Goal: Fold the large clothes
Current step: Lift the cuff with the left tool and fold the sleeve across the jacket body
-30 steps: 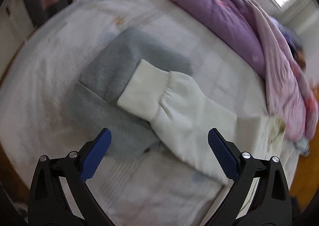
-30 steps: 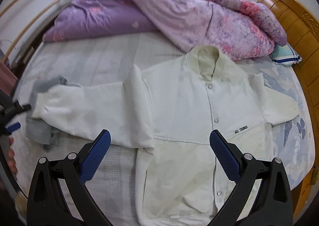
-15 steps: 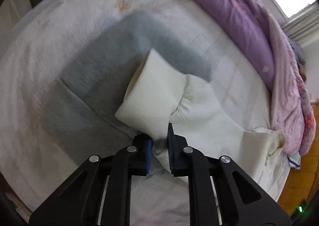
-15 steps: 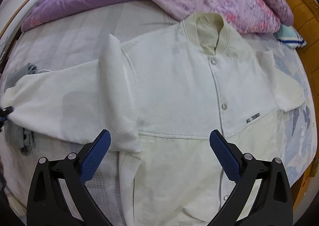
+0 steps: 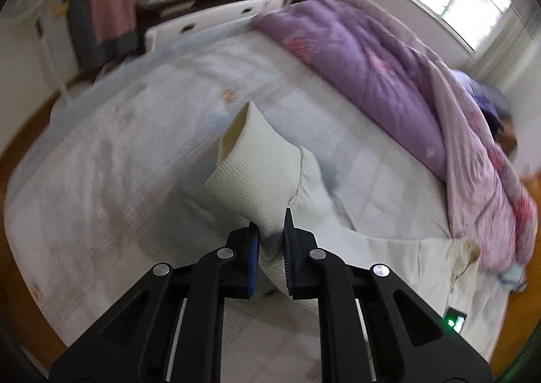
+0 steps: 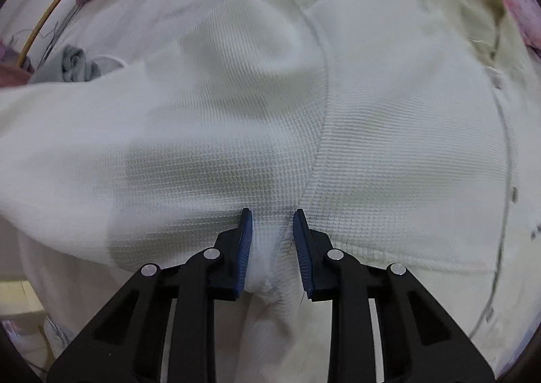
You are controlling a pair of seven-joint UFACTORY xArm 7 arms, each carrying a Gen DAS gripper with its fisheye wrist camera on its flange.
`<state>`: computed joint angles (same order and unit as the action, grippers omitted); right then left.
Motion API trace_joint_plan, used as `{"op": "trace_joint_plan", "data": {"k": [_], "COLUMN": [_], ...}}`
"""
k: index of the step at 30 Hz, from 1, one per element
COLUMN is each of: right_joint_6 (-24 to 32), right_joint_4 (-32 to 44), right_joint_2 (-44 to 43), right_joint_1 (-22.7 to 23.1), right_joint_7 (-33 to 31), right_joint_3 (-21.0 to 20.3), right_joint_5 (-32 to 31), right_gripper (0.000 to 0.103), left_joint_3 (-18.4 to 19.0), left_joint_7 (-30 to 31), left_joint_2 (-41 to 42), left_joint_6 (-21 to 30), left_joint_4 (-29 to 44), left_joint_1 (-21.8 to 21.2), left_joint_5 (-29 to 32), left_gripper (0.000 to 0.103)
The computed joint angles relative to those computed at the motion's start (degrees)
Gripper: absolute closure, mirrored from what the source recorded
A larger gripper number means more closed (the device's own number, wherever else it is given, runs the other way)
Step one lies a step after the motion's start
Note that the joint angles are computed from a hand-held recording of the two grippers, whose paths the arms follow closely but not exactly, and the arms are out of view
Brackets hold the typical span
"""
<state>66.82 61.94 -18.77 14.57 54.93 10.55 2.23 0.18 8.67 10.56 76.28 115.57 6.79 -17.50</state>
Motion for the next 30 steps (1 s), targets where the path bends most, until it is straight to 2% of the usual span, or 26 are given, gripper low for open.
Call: {"op": "trace_joint_plan", "data": {"k": [4,6,11,15,16,17,20,23,25,30], "right_joint_6": [-6.5,-6.9,3.3,17.9,20.4,24.4,32.0,35.9,36.8,35.7], "right_joint_4": [-6.9,-10.2,-14.5,-11.7,-10.6,-8.3,-2.9,2.1,4.8,8.6], "right_joint_2": [-7.7,-14.0,-32.7,-46.0,-47.6,-49.6,-52.6,-53.1,-52.7,-51.5], "right_joint_1": [0.0,-0.8,-6.8,-14.0,-15.7,-18.1,-23.5,-28.1,-30.6,-36.2], "right_joint_7": [-4.8,-5.7,-6.7,-13.4,-14.6,-17.0,-23.3,-29.1,-31.9,-34.6], "right_joint_3": [-3.8,-5.2,-8.4,-14.3,-15.6,-18.0,-23.8,-30.5,-34.6,-43.8], "right_joint_5": [6.5,8.7,5.6,-2.0,-3.4,-6.7,-14.1,-21.1,-24.3,-29.4], "right_gripper": [0.080,0.080,0.077,0.077,0.077,0.071,0.067,0.061,0.058,0.054], "left_joint_3": [-2.4,-3.8,-9.4,-16.1,-18.0,-19.6,-22.3,-24.3,-24.2,-22.5], "left_joint_7": [-0.3,-2.0,-8.4,-18.3,-21.0,-23.6,-29.9,-36.0,-38.3,-42.5], "left_joint_2": [-6.4,-9.1,-15.7,-15.8,-14.7,-13.7,-9.8,-3.1,-0.4,5.8], "left_joint_6": [-3.0,-3.6,-9.1,-12.9,-13.1,-14.3,-16.2,-15.8,-15.4,-15.2], "left_joint_4": [-4.7,-6.4,-13.8,-17.5,-17.5,-18.1,-18.2,-16.0,-15.3,-10.9], "left_joint_1": [-4.4,-7.4,-17.4,-26.6,-29.1,-31.5,-37.5,-44.8,-48.5,-56.6], "left_joint_5": [-0.2,-0.3,4.2,10.3,13.0,14.7,19.4,25.7,27.3,30.0], "left_gripper": [0.091,0.092,0.094,0.095,0.095,0.095,0.095,0.095,0.095,0.095]}}
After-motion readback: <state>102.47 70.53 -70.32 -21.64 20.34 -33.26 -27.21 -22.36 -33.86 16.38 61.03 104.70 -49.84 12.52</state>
